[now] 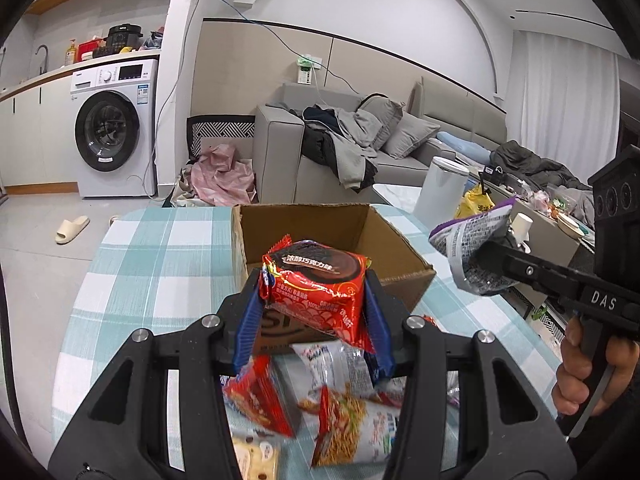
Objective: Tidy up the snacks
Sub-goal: 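Carry both packs over the cardboard box and open both grippers to drop them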
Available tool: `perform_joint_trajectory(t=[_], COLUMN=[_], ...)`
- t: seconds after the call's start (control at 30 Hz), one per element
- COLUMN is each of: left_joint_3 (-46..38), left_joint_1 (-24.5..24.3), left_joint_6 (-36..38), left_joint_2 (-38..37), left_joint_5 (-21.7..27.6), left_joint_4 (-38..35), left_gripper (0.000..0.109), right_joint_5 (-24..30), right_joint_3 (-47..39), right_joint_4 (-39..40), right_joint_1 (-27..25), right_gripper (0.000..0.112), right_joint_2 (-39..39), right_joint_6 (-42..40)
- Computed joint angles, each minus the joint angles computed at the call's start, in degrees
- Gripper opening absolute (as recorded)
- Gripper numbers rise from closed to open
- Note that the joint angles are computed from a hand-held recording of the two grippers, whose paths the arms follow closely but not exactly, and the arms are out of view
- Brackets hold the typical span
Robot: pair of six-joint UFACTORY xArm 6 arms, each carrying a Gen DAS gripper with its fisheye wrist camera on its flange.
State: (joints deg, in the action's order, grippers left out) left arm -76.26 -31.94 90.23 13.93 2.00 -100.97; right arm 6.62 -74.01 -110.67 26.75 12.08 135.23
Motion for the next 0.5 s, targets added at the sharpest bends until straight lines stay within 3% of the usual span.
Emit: perform_joint_trajectory(t=[0.13,0.5], left_joint_3=[-3.91,-11.37], left_joint_1=[-0.23,0.42], left_joint_6=[-3.09,-22.71], left_joint_2=[3.51,12.32], left_joint_5=[-1.13,-0.3], left_joint_4=[3.63,22.96], left_gripper=[0.045,0.045], right_joint_5=[-1.44,-6.13], right_joint_3=[-2.69,-9.67], right_joint_4=[0.99,1.2], right_joint_1=[-1.09,-4.43], right_gripper=[0.039,0.039], right_joint_2=[2.3,8.6], right_joint_6=[-0.66,2.22])
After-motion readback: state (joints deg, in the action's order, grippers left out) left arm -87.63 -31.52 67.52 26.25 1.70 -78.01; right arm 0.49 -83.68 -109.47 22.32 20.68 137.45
